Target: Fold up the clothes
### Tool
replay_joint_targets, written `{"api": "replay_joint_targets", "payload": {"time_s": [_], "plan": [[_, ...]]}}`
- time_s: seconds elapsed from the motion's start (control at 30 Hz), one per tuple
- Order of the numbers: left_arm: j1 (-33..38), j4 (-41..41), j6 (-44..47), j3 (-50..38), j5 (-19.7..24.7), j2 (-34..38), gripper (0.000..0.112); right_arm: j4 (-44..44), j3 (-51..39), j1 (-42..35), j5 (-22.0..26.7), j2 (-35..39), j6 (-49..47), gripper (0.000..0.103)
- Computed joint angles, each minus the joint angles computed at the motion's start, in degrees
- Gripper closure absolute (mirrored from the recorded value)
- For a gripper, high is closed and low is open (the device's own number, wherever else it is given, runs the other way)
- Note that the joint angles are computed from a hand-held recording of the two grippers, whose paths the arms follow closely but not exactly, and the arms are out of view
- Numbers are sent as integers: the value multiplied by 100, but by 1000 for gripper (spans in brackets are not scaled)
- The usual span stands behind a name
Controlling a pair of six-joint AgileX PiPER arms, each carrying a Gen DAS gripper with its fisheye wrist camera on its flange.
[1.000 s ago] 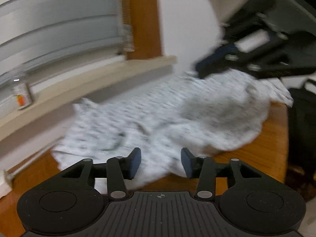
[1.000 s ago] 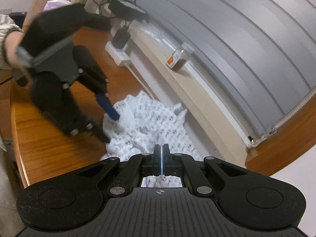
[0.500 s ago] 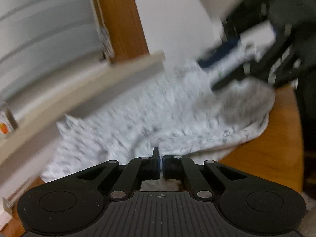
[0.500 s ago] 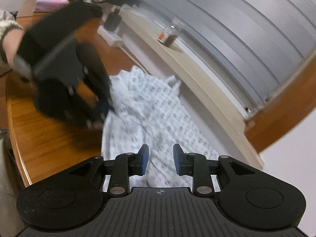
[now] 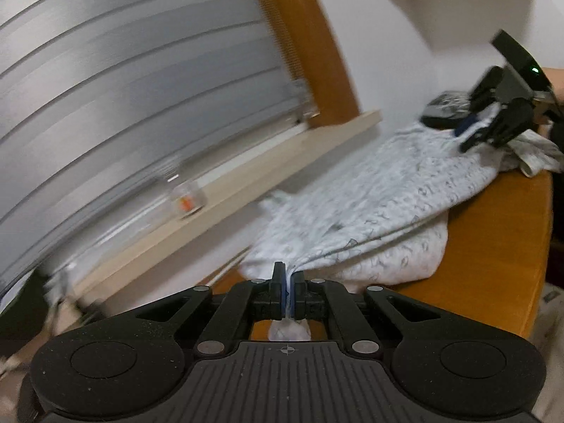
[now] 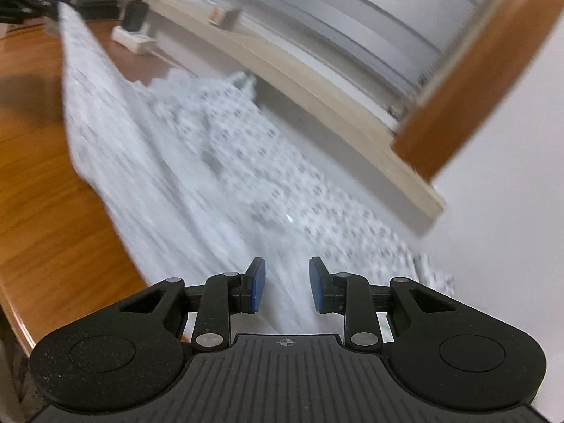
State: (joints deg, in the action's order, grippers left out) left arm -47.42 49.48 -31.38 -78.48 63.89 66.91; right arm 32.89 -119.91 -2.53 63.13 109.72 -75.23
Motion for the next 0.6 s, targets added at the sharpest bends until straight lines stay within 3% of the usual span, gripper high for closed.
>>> {"api": "replay_joint_targets", "payload": {"time_s": [0.17,0.43,0.6], "plan": [[262,-632,70,133,245,-317,105,145,339,-412,-280,293,-239,74],[716,-633,-44,110,243,-510,90,593,383,-852,-326,645,-358,65],[1086,-725,-59,-48,-133,-387,62,956,521,-1091,-277,512,-463,63]]}}
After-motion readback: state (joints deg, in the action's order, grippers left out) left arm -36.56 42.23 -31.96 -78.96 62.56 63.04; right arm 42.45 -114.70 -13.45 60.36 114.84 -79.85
